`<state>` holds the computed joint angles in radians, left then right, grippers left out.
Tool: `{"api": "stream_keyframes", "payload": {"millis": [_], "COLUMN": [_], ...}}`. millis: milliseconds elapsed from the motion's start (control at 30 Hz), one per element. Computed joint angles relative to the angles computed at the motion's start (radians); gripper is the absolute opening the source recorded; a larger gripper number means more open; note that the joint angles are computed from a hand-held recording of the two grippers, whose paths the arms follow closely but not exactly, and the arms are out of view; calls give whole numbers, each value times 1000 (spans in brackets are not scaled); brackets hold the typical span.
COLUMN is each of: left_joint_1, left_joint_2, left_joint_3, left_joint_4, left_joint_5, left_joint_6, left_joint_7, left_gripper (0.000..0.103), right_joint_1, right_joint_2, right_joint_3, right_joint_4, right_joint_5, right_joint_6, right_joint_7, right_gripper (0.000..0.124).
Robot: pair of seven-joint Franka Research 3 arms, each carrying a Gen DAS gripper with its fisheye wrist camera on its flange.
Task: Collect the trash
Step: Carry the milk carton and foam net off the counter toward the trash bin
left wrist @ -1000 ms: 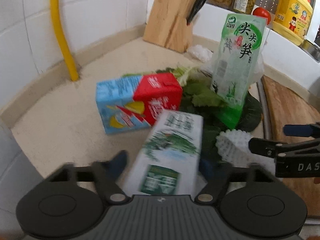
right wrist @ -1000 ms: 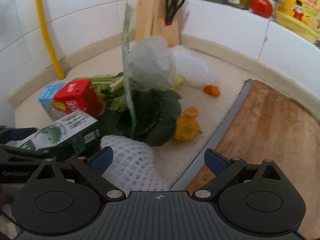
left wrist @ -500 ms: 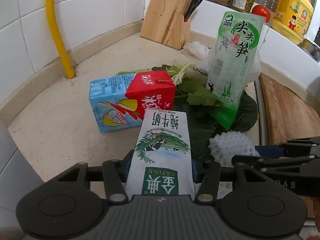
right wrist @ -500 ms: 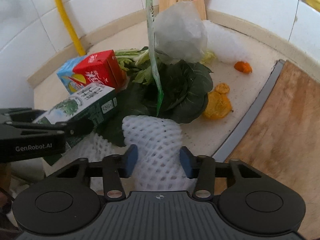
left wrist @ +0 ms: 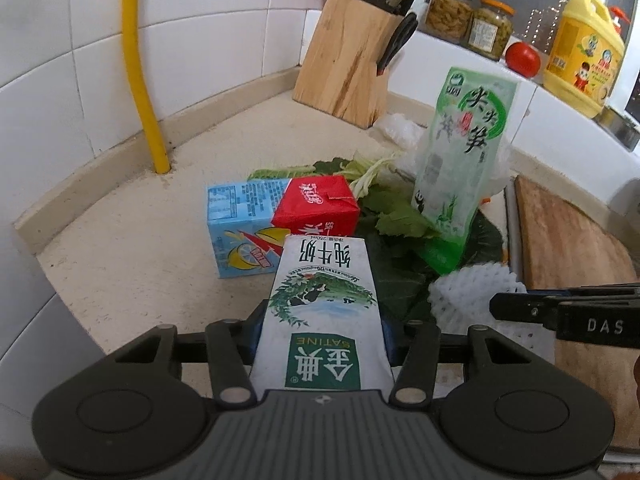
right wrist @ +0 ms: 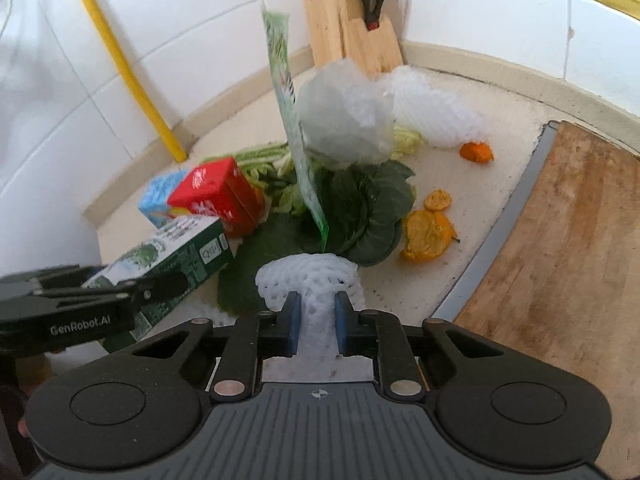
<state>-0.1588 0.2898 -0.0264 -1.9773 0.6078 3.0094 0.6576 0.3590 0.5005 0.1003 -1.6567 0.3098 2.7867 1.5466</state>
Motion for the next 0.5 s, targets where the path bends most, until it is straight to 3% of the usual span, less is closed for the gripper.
{"api": "stream_keyframes", "payload": {"millis": [300, 500], "left_joint_1": [-46, -31], "left_joint_2": [-81, -140], "left_joint_3": [73, 76], "left_joint_4": [-74, -121], "left_joint_5": [167, 339], "left_joint_6": [51, 46], "left_joint_7": [-175, -352], "left_gripper": [46, 46], "right_joint_1": [2, 6], "right_joint_2": [-73, -98], "right_joint_3": [15, 36], "right_joint_4": [-86, -112], "right_joint_5": [29, 49], "right_joint_6": [105, 136], "right_joint_7": [8, -20], "right_gripper": [23, 23]}}
